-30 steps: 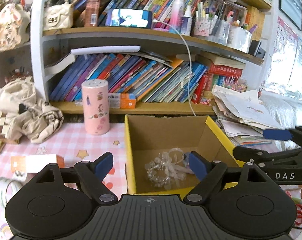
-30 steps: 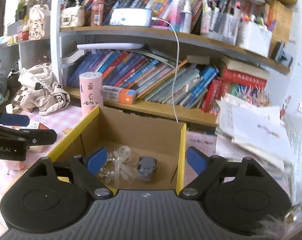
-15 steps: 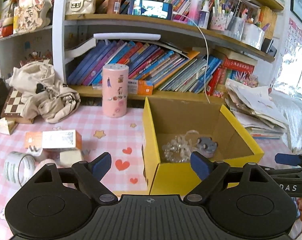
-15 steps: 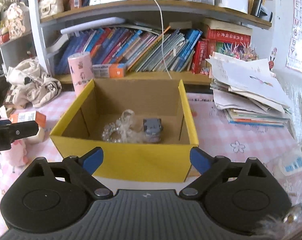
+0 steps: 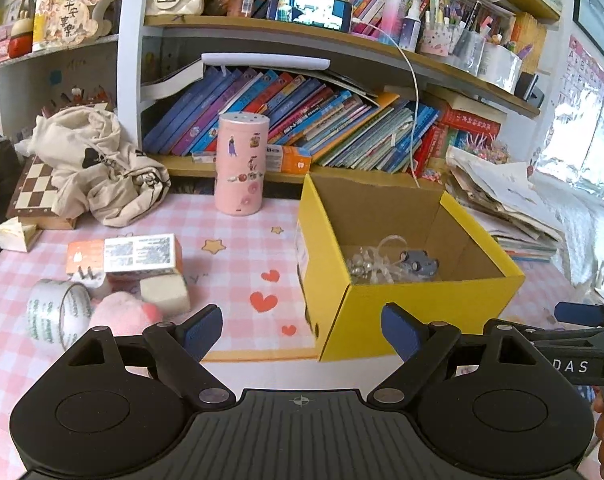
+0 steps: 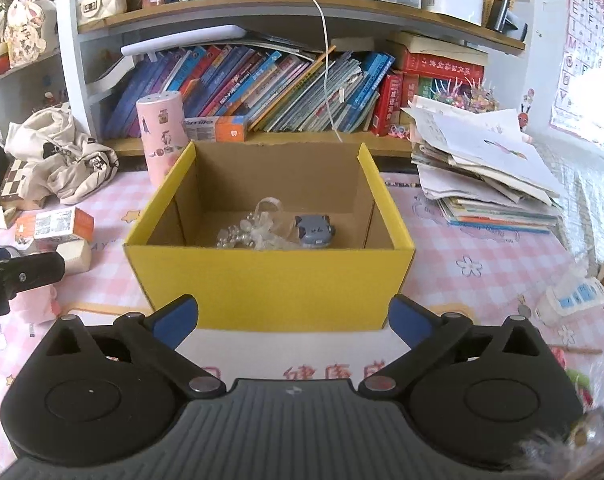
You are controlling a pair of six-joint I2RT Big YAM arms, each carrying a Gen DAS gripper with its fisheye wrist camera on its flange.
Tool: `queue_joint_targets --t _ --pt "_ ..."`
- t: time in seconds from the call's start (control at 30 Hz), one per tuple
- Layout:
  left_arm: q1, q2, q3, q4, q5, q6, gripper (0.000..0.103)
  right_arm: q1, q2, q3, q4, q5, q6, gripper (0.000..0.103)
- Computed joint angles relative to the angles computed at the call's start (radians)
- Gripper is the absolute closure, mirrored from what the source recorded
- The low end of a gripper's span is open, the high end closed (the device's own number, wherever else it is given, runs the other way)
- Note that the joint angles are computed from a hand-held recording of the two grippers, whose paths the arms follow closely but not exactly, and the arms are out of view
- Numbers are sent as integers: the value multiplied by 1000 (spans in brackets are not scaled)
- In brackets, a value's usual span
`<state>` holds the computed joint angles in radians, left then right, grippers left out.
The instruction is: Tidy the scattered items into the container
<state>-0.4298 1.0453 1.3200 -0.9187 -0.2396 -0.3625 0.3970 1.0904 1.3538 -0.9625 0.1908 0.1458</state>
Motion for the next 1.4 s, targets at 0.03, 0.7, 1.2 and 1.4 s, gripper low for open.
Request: queue_joint_targets --t 0.03,0.7,1.2,1.4 --pt "6 -11 -9 -2 9 5 14 17 -6 -5 -4 19 13 0" --pt "255 -266 -130 -130 300 219 13 488 -70 -35 -227 472 501 0" --pt "477 -341 -161 -236 451 350 13 682 14 24 -377 570 675 0" --pt "562 -365 -174 -255 467 391 13 698 37 34 -346 528 646 0"
